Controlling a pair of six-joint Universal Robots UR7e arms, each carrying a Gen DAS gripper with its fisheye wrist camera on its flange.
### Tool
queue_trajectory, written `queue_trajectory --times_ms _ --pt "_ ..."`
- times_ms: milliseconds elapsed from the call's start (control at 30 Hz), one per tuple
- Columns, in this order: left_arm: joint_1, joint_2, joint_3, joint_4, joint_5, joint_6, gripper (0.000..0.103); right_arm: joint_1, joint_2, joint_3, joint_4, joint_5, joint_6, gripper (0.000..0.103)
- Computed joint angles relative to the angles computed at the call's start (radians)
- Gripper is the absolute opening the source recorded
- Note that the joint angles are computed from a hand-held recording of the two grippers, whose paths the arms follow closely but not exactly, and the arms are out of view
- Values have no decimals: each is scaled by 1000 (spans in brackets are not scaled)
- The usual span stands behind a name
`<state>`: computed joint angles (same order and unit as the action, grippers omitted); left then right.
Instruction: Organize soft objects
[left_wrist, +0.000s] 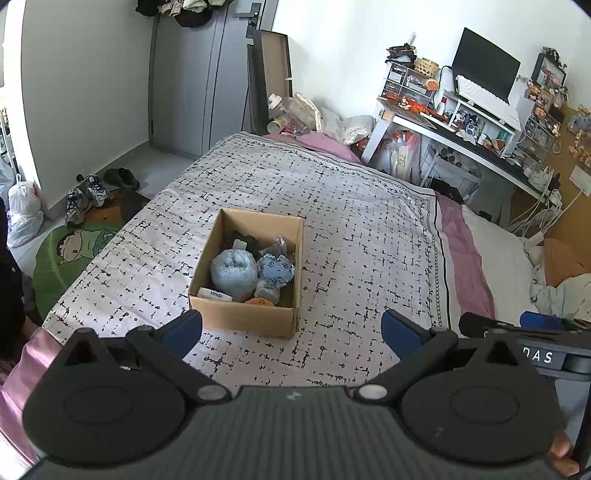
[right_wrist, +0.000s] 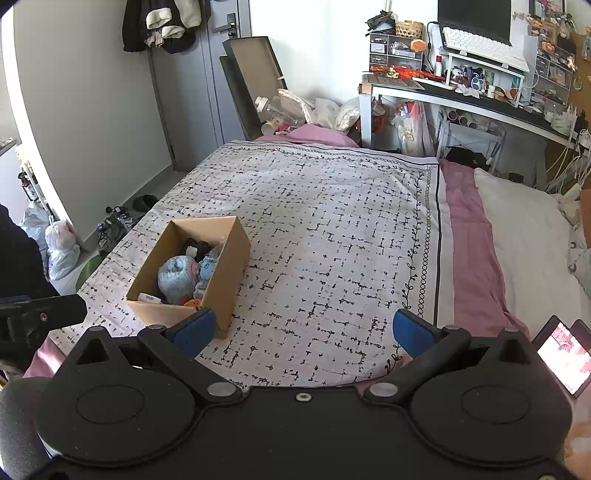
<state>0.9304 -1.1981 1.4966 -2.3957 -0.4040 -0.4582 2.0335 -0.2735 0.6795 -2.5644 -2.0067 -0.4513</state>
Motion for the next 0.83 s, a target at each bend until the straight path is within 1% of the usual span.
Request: queue_trajectory --times_ms 233,400,533,600,667,767,833 --pt "0 -1 4 -6 3 6 102 2 0 5 -6 -8 -6 103" --pt "3 -5 0 18 -6 -12 102 3 4 6 -17 -12 -15 103" --pt "0 -3 14 -39 5 33 102 2 10 1 -12 -16 -14 103" --pt "2 1 10 -33 1 40 102 1 13 -3 -10 -19 -12 103" --pt "3 5 5 -11 4 34 102 2 24 -20 1 -26 -8 103" --pt "4 14 8 -44 23 60 102 0 40 -44 14 -36 -7 103" --pt "12 14 4 -48 9 58 102 0 55 -69 30 -44 -3 103"
